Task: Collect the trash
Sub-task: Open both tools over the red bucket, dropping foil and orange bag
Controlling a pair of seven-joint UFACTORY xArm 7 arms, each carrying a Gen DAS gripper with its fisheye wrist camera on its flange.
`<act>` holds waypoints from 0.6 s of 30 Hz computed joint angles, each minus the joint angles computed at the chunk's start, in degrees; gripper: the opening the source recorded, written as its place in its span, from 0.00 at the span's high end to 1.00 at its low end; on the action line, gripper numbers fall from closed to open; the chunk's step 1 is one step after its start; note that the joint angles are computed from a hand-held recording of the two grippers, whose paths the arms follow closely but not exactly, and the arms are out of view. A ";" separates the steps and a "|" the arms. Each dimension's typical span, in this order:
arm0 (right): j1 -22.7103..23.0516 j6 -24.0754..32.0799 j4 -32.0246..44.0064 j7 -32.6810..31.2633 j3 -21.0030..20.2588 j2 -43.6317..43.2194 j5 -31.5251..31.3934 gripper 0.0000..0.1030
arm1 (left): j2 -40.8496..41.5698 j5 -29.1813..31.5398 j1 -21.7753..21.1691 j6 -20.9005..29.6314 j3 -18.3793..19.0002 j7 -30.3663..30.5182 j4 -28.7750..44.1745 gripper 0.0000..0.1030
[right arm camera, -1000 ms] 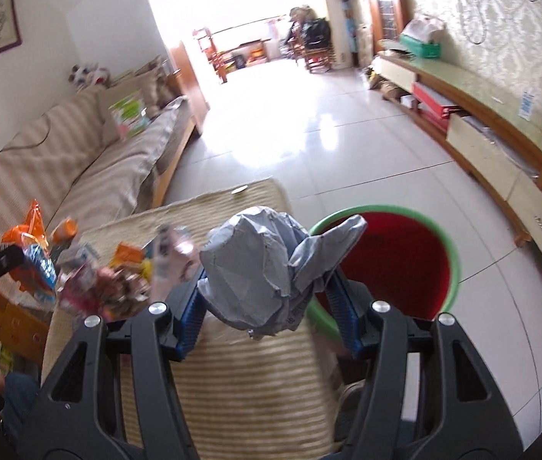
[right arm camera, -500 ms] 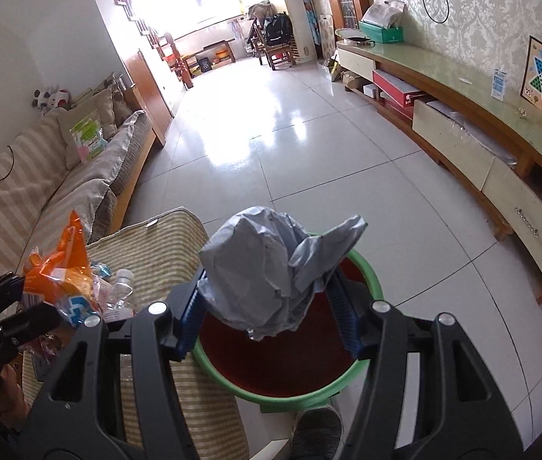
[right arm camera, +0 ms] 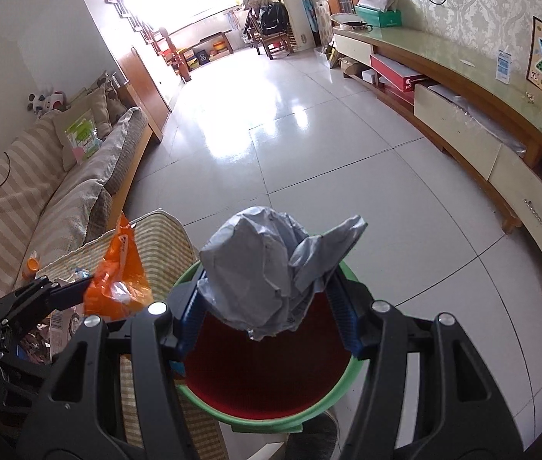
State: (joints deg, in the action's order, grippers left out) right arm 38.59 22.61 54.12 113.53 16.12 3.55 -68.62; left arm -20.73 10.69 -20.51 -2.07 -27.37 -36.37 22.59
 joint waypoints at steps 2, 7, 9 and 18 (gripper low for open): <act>-0.08 -0.28 0.59 0.00 -0.15 0.53 -0.42 0.45 | -0.03 -0.38 -0.68 -0.86 0.67 -0.01 -0.45 0.20; 0.48 -0.66 2.18 -0.19 -0.70 2.02 -0.87 0.41 | -1.31 0.00 1.61 -1.23 -1.89 -0.55 -0.94 0.13; 1.02 -0.10 2.62 -0.59 -0.74 2.18 -0.74 0.26 | -3.11 -0.61 0.53 -0.85 -0.83 -0.83 -2.20 0.12; 3.13 5.47 4.06 -2.59 0.78 0.67 1.68 0.05 | -12.60 -2.48 -3.86 3.62 3.40 -2.64 -7.79 0.10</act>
